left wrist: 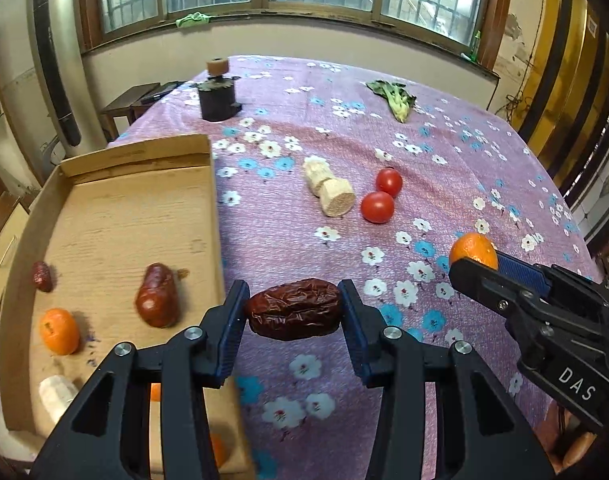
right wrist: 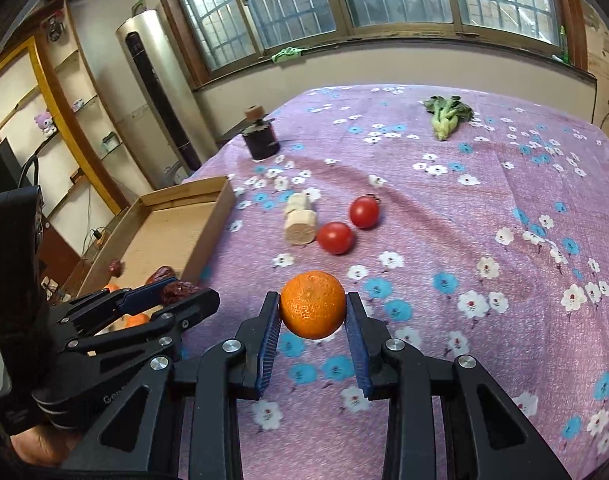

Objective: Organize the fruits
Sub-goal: 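Carry the held date and mandarin over the cardboard tray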

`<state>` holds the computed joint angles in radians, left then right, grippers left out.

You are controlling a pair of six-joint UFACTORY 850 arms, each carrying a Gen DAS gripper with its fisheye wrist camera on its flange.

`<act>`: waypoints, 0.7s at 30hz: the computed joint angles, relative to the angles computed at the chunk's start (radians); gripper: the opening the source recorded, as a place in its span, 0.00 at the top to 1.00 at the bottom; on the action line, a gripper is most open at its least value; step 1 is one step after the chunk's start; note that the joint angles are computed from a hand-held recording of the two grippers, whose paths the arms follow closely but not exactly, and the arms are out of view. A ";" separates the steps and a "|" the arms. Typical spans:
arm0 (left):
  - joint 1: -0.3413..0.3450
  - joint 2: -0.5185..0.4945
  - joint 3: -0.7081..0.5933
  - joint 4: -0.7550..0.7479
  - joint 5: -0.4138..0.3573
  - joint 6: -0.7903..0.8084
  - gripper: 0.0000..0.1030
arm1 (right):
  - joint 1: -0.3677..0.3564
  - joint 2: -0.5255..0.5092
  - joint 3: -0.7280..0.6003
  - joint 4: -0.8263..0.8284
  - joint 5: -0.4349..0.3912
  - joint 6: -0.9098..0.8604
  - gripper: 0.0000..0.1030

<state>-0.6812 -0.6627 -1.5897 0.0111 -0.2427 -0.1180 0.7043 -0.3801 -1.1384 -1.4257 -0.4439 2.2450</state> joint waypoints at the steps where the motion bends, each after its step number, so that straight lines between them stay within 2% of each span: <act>1: 0.003 0.005 0.006 0.004 0.004 -0.005 0.58 | 0.004 -0.001 -0.004 0.003 -0.002 -0.006 0.68; 21: 0.056 0.059 0.079 -0.017 0.044 -0.006 0.58 | 0.042 -0.060 -0.124 0.100 -0.010 -0.172 0.68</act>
<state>-0.6256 -0.6040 -1.5109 -0.0058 -0.1987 -0.1243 0.7466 -0.4406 -1.2623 -1.3261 -0.4539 2.0735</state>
